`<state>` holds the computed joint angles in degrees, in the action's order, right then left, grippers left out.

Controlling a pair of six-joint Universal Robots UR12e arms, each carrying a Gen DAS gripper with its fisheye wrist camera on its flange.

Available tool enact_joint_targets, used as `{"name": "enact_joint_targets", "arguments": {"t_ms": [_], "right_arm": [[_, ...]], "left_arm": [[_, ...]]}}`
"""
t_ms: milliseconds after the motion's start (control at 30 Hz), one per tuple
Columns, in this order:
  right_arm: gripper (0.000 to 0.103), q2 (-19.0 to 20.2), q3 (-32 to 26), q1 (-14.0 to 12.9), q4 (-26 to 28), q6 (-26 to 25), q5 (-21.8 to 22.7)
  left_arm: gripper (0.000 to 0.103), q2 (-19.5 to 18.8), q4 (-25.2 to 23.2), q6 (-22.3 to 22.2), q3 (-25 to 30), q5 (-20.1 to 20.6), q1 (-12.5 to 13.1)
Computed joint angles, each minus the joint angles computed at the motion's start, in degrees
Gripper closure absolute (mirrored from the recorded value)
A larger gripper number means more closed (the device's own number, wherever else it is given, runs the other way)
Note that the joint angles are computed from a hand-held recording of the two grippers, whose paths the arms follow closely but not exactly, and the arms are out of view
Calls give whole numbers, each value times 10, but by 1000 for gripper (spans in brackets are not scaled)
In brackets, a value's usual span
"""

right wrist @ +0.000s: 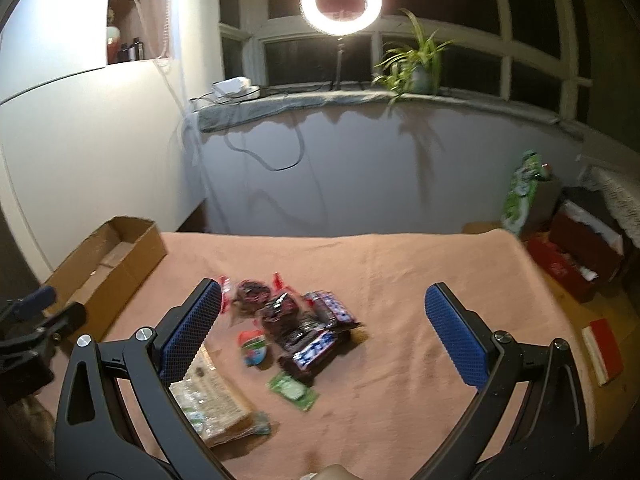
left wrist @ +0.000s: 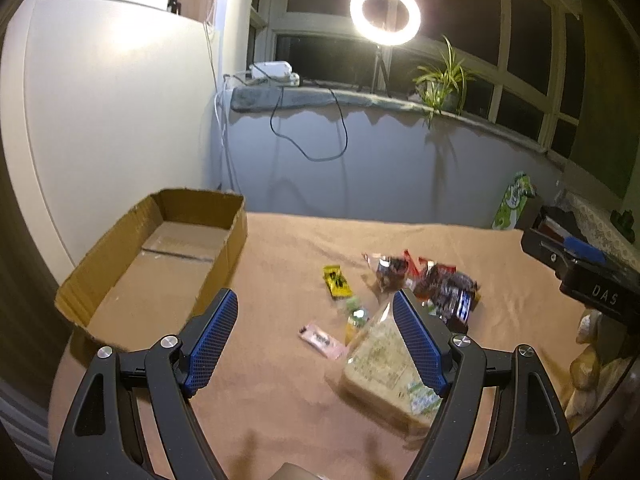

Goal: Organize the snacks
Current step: 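Close both grippers on the wrapped bread loaf from opposite sides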

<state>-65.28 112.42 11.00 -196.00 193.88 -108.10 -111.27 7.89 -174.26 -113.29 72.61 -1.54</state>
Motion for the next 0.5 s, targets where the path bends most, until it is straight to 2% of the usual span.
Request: {"name": "enact_joint_targets", "arguments": {"t_ms": [133, 267, 333, 433, 500], "right_arm": [[0, 3, -2, -1, 8, -27, 24], [0, 2, 0, -12, 29, -40, 80], [0, 1, -1, -20, 46, -45, 116], [1, 1, -4, -39, 85, -37, 207], [6, 3, -8, -50, 112, -33, 260]], "left_arm": [[23, 1, -28, 5, -4, -6, 3], [23, 2, -62, 12, -6, -25, 7], [23, 2, -89, 9, -5, -43, 10], [25, 2, -131, 16, -3, -71, 13], [25, 2, -164, 25, 0, -99, 15]]}}
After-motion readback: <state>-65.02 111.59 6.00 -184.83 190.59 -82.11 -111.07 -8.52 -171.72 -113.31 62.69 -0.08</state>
